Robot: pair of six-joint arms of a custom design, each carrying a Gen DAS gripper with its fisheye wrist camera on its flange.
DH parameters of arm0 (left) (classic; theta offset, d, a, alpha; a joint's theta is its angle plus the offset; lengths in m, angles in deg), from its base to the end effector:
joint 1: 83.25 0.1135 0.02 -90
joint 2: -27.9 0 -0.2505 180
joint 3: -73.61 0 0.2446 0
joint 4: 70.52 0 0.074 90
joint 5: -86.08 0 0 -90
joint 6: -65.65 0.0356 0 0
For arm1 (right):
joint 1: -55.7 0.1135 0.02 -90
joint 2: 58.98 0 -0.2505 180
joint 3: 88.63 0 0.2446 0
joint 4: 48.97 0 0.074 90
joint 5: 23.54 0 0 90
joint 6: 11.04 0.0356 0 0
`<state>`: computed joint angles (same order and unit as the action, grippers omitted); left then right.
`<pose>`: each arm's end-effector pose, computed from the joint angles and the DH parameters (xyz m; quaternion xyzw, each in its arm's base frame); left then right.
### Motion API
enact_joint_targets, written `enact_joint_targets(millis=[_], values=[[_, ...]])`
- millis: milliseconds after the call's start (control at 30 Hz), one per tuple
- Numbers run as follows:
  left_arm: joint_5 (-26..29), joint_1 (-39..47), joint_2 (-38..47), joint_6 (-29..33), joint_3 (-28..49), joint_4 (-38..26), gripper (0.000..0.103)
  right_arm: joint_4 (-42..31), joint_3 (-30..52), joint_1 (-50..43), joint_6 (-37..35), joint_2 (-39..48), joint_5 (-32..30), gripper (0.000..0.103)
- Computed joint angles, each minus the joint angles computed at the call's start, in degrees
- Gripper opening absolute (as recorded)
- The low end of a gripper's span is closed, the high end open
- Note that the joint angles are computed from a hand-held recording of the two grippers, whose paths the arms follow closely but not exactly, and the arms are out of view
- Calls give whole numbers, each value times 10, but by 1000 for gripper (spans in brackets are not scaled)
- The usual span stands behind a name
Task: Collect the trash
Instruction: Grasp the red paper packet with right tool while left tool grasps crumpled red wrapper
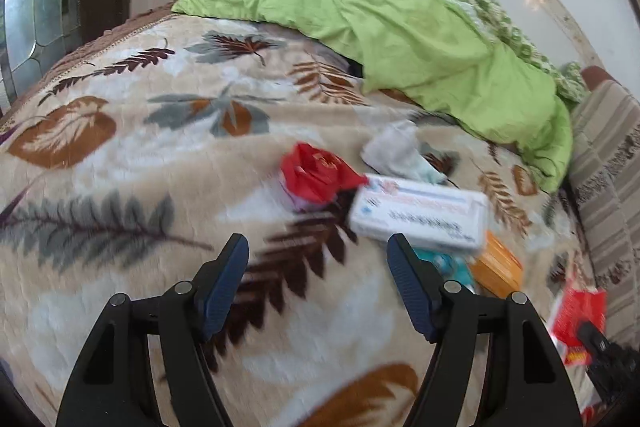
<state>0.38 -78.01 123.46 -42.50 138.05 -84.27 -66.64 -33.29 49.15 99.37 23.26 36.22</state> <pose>0.3301 0.0276 0.1592 -0.1730 0.9066 -0.0775 0.3771 0.2792 -0.0140 0.1775 0.1096 0.8895 0.2838 0.3410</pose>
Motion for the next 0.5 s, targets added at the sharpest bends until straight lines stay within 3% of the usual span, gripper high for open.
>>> enact_joint_targets(millis=[300, 333, 367, 433, 500], values=[[27, 22, 157, -24, 134, 18, 71, -5, 29, 13, -10, 52, -14, 16], [23, 20, 168, -16, 145, 16, 67, -6, 32, 14, -9, 57, -13, 16], [19, 18, 177, -9, 155, 8, 51, -6, 35, 15, -8, 62, -13, 16], [22, 17, 189, 0, 164, 0, 35, -8, 41, 17, -9, 69, -13, 16], [24, 20, 181, -2, 150, 12, 35, -7, 44, 19, -10, 72, -9, 16]])
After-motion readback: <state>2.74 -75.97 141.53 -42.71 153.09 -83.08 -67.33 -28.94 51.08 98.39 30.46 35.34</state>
